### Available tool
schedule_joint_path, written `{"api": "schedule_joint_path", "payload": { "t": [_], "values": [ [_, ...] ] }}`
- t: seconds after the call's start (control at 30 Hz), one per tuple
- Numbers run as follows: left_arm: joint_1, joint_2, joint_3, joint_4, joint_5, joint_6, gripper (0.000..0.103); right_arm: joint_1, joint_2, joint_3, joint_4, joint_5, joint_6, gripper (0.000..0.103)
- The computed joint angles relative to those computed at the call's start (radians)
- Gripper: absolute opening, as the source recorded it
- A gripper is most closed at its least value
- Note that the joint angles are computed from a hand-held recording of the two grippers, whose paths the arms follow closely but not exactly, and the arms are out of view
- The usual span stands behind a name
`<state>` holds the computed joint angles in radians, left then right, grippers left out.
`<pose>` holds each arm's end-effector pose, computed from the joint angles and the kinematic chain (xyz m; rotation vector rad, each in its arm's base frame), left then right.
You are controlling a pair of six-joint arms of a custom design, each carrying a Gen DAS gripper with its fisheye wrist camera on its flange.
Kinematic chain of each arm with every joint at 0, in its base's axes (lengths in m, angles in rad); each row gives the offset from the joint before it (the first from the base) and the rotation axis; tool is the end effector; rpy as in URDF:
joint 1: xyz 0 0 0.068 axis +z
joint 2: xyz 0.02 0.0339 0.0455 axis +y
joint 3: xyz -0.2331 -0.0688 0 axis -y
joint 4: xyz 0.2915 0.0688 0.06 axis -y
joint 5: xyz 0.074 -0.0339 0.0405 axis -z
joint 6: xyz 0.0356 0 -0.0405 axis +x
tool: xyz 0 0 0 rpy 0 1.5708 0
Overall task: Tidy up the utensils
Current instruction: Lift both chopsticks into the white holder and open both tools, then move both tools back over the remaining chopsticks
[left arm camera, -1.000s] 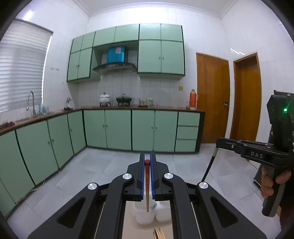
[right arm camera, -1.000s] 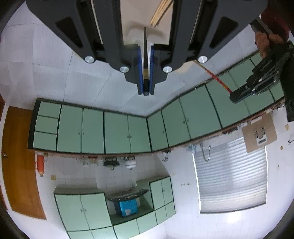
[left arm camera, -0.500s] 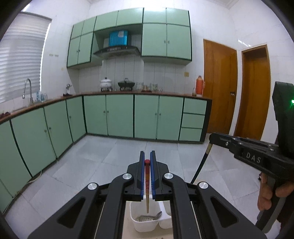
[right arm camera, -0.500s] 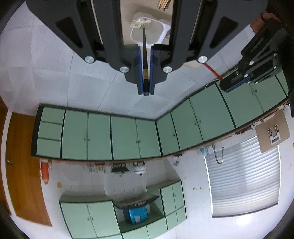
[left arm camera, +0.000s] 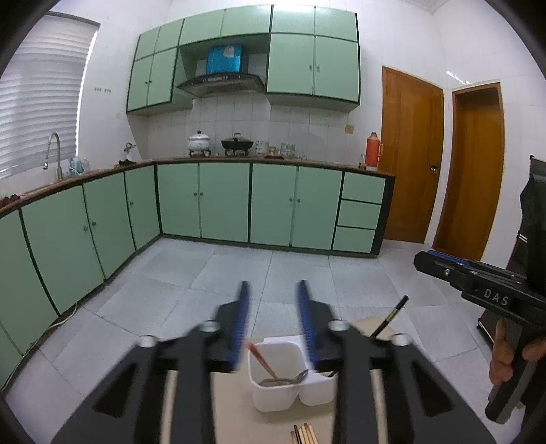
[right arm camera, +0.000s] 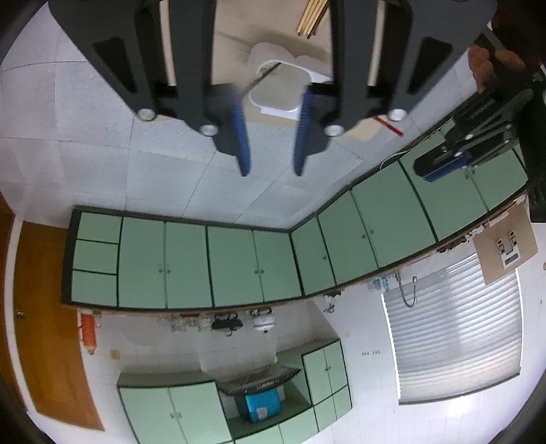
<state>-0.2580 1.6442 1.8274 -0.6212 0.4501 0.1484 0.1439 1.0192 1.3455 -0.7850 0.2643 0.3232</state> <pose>0.3913 -0.1193 0.4131 0.6815 1.8801 -0.5213 0.2506 0.0269 0.4143 0.3446 1.9828 0.0291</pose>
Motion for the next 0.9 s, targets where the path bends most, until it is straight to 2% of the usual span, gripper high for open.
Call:
{"api": "schedule_joint_path", "payload": {
  "t": [0.1,0.17,0.23,0.37,0.53,0.73,0.9],
  "values": [
    [0.022,-0.08,-0.088,0.025,0.019,0.002,0.052,0.077,-0.099,-0.075,-0.008,0.102,0.038,0.058],
    [0.045,-0.152,-0.172,0.037,0.04,0.002,0.059,0.161,-0.166,-0.137,-0.009,0.223,0.068,0.079],
    [0.064,-0.227,-0.268,0.061,0.053,0.007,0.067,0.265,-0.233,-0.205,-0.021,0.357,0.106,0.087],
    [0.097,-0.35,-0.424,0.068,0.074,0.038,0.073,0.452,-0.315,-0.302,-0.12,0.53,0.25,0.088],
    [0.157,-0.513,-0.649,0.044,0.104,0.111,0.081,0.684,-0.318,-0.371,-0.34,0.673,0.578,0.089],
    [0.23,-0.597,-0.813,-0.039,0.111,0.228,0.082,0.892,-0.22,-0.418,-0.544,0.695,0.953,0.089],
    [0.301,-0.645,-0.931,-0.075,0.112,0.305,0.082,1.001,-0.108,-0.45,-0.59,0.658,1.135,0.088]
  ]
}}
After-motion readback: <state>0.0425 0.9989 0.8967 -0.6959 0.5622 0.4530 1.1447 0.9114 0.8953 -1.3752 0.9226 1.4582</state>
